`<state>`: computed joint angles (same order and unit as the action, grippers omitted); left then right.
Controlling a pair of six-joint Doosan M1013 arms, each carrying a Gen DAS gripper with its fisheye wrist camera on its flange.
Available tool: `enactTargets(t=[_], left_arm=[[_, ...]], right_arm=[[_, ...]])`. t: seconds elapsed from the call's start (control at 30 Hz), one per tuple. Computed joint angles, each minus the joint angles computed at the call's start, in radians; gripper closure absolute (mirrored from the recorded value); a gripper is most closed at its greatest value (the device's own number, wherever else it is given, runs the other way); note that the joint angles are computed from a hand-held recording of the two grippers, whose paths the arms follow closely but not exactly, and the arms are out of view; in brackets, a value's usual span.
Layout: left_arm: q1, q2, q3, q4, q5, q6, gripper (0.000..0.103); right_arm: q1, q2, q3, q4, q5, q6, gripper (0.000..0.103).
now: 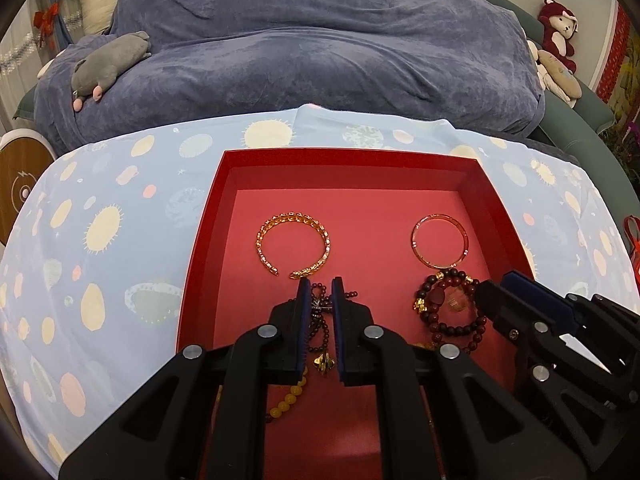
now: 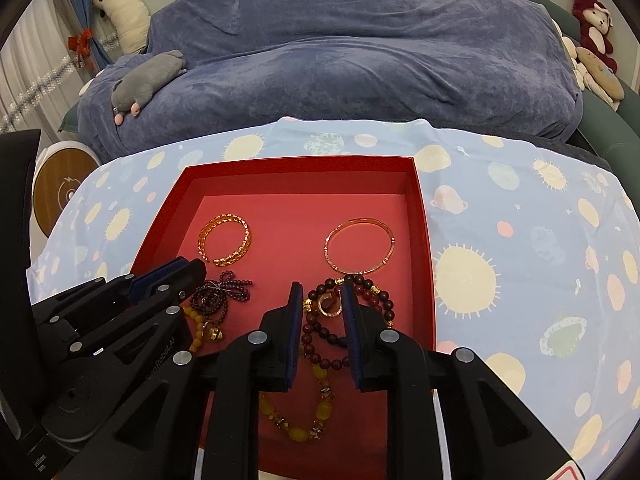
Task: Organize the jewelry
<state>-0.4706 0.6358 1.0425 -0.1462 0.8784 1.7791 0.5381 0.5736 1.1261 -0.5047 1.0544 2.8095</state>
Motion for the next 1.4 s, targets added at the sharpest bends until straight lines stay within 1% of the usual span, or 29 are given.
enactTargets(t=[0.07,0.1,0.13,0.2,0.27,0.4,0.43,0.47,0.5,0.57,0.63,0.67,0.8,0.87,0.97,1.13,1.23,1.4], left_arm=[[-0.002,0.001,-0.001,0.019,0.008,-0.016,0.084],[-0.001,-0.002,0.002,0.012,0.005,-0.014,0.083],[-0.001,-0.005,0.007,0.015,0.002,-0.016,0.081],[-0.001,-0.015,0.019,0.016,-0.007,-0.015,0.077],[-0.002,-0.026,0.032,0.026,-0.014,-0.024,0.069],[-0.001,-0.051,0.057,0.01,-0.012,-0.008,0.068],[0.0,-0.061,0.069,0.007,-0.018,-0.004,0.067],[0.001,-0.071,0.081,0.009,-0.024,-0.006,0.062],[0.001,-0.081,0.092,0.014,-0.029,-0.01,0.059],[0.003,-0.103,0.121,0.022,-0.046,-0.021,0.045],[0.008,-0.123,0.145,0.016,-0.053,-0.022,0.038],[0.01,-0.133,0.159,0.008,-0.058,-0.015,0.037],[0.016,-0.17,0.207,0.0,-0.066,0.003,0.034],[0.02,-0.187,0.23,0.001,-0.07,-0.007,0.027],[0.029,-0.21,0.26,-0.016,-0.074,-0.012,0.024],[0.036,-0.236,0.298,-0.015,-0.074,-0.017,0.022],[0.04,-0.249,0.316,-0.004,-0.077,-0.039,0.018],[0.045,-0.263,0.337,0.001,-0.076,-0.049,0.017]], right_arm=[[0.003,-0.001,0.0,-0.006,0.009,0.008,0.074],[0.005,-0.002,0.0,-0.01,0.014,0.012,0.072],[0.007,-0.005,0.002,-0.012,0.017,0.017,0.069],[0.012,-0.012,0.009,-0.02,0.017,0.026,0.067],[0.018,-0.017,0.012,-0.028,0.029,0.038,0.066],[0.035,-0.034,0.024,-0.045,0.049,0.073,0.064],[0.04,-0.038,0.027,-0.051,0.058,0.085,0.061],[0.046,-0.042,0.03,-0.055,0.068,0.098,0.058],[0.051,-0.047,0.035,-0.057,0.078,0.111,0.057],[0.062,-0.061,0.053,-0.068,0.079,0.142,0.051],[0.076,-0.073,0.068,-0.081,0.087,0.168,0.046],[0.081,-0.078,0.074,-0.084,0.09,0.176,0.044],[0.108,-0.091,0.086,-0.096,0.114,0.201,0.04],[0.119,-0.095,0.09,-0.102,0.127,0.219,0.037],[0.137,-0.103,0.099,-0.118,0.144,0.26,0.031],[0.157,-0.105,0.1,-0.122,0.168,0.274,0.028],[0.166,-0.105,0.1,-0.122,0.177,0.278,0.027],[0.179,-0.104,0.101,-0.116,0.183,0.286,0.026]])
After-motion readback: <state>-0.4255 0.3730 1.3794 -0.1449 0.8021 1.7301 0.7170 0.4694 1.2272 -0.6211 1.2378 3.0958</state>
